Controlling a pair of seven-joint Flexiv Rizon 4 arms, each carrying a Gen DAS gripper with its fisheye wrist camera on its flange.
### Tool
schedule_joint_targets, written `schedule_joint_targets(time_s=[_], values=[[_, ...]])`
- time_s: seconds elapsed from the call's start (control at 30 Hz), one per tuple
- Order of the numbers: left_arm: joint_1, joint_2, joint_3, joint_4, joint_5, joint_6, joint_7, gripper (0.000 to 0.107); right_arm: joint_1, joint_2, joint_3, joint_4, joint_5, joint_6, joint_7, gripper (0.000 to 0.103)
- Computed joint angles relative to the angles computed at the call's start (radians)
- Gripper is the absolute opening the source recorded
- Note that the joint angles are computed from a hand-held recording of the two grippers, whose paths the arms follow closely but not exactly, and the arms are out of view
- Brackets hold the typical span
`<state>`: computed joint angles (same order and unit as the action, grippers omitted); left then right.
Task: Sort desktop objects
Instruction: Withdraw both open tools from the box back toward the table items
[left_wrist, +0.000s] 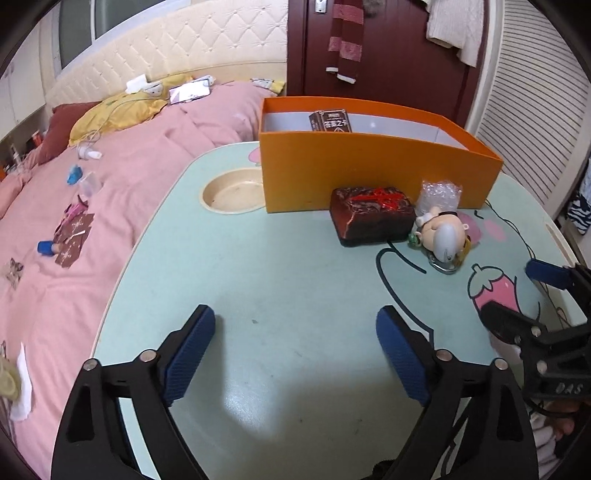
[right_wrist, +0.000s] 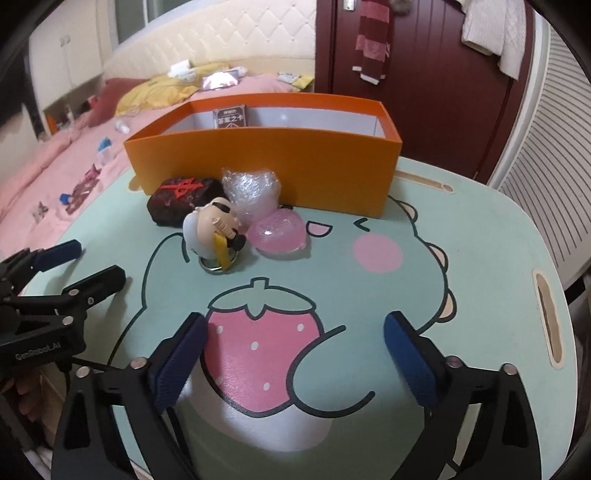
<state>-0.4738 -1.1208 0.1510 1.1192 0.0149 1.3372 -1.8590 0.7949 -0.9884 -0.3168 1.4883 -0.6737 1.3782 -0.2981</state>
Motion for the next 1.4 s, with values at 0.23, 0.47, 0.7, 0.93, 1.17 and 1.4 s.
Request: schedule_joint_targets(time_s=[0.23, 0.47, 0.7, 0.93, 1.17, 1.4], values=[[-0.002, -0.004, 0.005, -0.001, 0.004, 0.008, -0.007, 0.094, -0.006, 0.0, 0.006, 0.002, 0.005, 0.003, -0.011, 0.102], [0.0, -0.004, 0.004, 0.006, 0.002, 0.018, -0.003, 0.094, -0.005, 0.0, 0.008, 0.0, 0.007, 0.01, -0.022, 0.103], [-0.001, -0.004, 0.004, 0.007, -0.003, 0.02, 0.001, 0.094, 0.0, -0.013, -0.007, -0.001, 0.015, 0.026, -0.027, 0.103], [0.001, -0.002, 0.002, 0.011, -0.005, 0.023, 0.007, 0.094, 0.009, -0.012, -0.013, 0.006, 0.028, 0.019, -0.031, 0.103], [0.0, -0.001, 0.002, 0.013, -0.008, 0.024, 0.01, 0.094, 0.033, 0.001, -0.053, -0.003, -0.018, 0.018, -0.03, 0.091], [-0.003, 0.005, 0.008, 0.02, -0.01, 0.019, 0.002, 0.094, -0.016, -0.035, -0.014, -0.091, 0.005, 0.099, -0.089, 0.072]])
